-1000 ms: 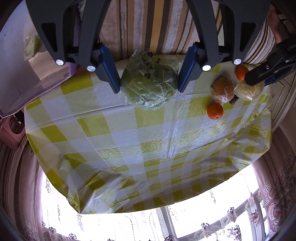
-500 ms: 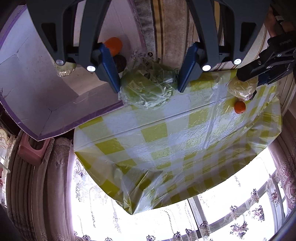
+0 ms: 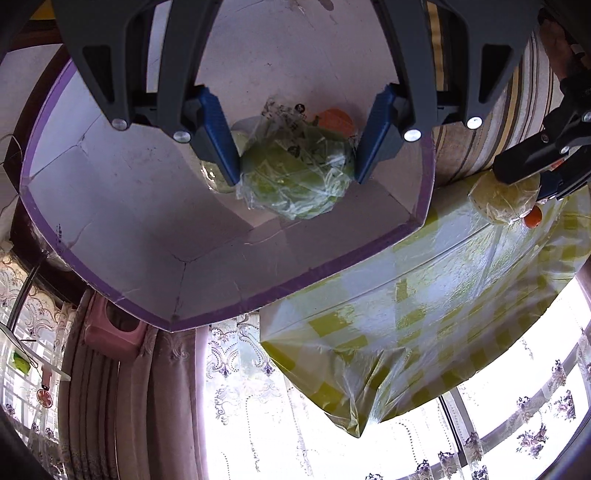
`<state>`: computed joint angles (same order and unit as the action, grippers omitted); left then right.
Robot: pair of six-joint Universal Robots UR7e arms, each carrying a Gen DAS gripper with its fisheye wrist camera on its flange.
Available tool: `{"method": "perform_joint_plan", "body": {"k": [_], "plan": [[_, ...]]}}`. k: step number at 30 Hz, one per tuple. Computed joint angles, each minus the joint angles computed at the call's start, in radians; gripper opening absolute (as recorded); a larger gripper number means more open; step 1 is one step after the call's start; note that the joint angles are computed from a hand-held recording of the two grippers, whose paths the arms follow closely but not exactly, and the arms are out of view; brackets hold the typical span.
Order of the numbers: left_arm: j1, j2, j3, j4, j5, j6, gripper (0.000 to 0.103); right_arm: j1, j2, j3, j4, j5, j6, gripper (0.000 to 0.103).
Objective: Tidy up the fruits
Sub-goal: 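Carry both wrapped fruits into the white box and open both tools, then move both open tools back from the box toward the remaining fruits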
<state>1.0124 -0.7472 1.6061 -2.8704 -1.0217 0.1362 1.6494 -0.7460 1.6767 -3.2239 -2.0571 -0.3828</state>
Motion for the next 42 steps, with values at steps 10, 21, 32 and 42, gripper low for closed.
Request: {"method": "perform_joint_plan", "body": {"k": [10,21,32,42], "plan": [[-0.011,0.105,-0.114,0.179,-0.048,0.065,0.056,-0.039,-0.035,0.045,0.000,-0.057,0.023,0.064],[-0.005,0.164,-0.192,0.334,-0.064,0.082,0.056,-0.060,-0.039,0.051,-0.001,-0.050,0.046,0.064],[0.006,0.174,-0.209,0.362,-0.071,0.077,0.057,-0.056,-0.034,0.044,0.002,-0.045,0.045,0.064],[0.005,0.159,-0.190,0.339,-0.080,0.072,0.057,-0.056,-0.034,0.043,0.002,-0.041,0.047,0.064]]}}
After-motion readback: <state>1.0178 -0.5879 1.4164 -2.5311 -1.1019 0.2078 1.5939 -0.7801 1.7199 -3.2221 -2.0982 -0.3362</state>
